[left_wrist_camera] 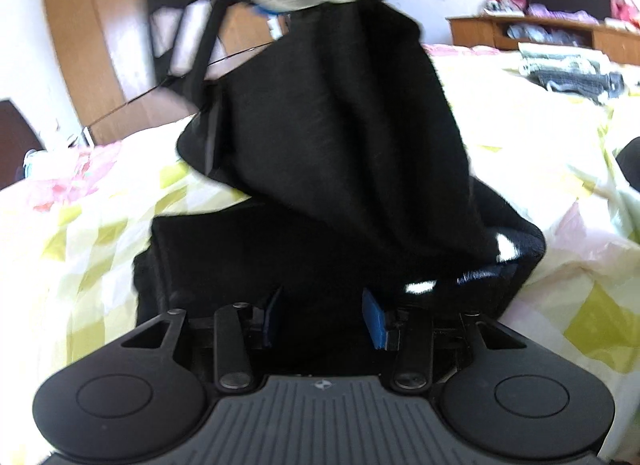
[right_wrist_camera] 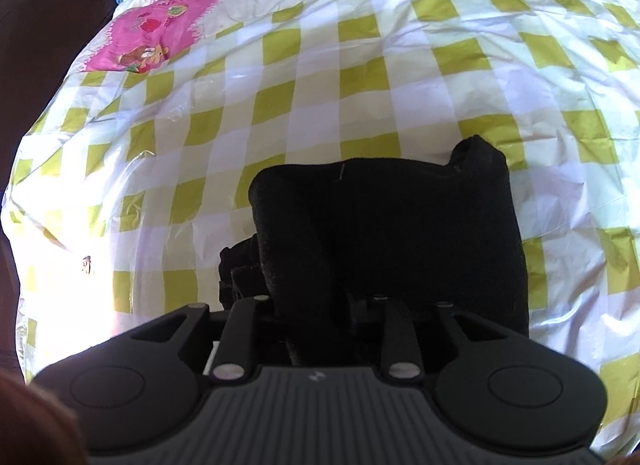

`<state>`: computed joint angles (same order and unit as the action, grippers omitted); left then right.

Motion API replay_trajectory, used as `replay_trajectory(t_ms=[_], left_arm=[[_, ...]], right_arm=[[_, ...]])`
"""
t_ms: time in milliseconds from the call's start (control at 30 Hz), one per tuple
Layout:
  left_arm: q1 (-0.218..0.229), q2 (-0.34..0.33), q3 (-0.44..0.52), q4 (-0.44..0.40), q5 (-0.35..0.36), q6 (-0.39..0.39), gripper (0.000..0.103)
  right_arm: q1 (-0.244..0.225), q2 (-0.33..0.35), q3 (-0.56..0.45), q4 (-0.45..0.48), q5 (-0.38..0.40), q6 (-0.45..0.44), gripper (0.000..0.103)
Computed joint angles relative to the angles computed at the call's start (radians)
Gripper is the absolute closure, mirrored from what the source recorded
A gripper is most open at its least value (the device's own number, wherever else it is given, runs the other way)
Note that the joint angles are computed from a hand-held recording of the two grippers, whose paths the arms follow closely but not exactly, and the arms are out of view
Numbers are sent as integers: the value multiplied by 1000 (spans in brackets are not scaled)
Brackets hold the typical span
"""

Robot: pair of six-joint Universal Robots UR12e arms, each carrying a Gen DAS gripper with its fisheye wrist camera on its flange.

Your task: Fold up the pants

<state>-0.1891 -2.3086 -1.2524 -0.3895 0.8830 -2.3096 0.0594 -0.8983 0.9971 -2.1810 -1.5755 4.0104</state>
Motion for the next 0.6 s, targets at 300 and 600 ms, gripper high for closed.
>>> replay_trajectory(t_ms=[300,600], left_arm=[[52,44,-52,-103,-72,-202,47],[77,36,-14,-196,-134,-356,44]], right_arm=[[-9,-22,24,-116,49,-84,64],[1,-2,1,-108,0,-604,57]])
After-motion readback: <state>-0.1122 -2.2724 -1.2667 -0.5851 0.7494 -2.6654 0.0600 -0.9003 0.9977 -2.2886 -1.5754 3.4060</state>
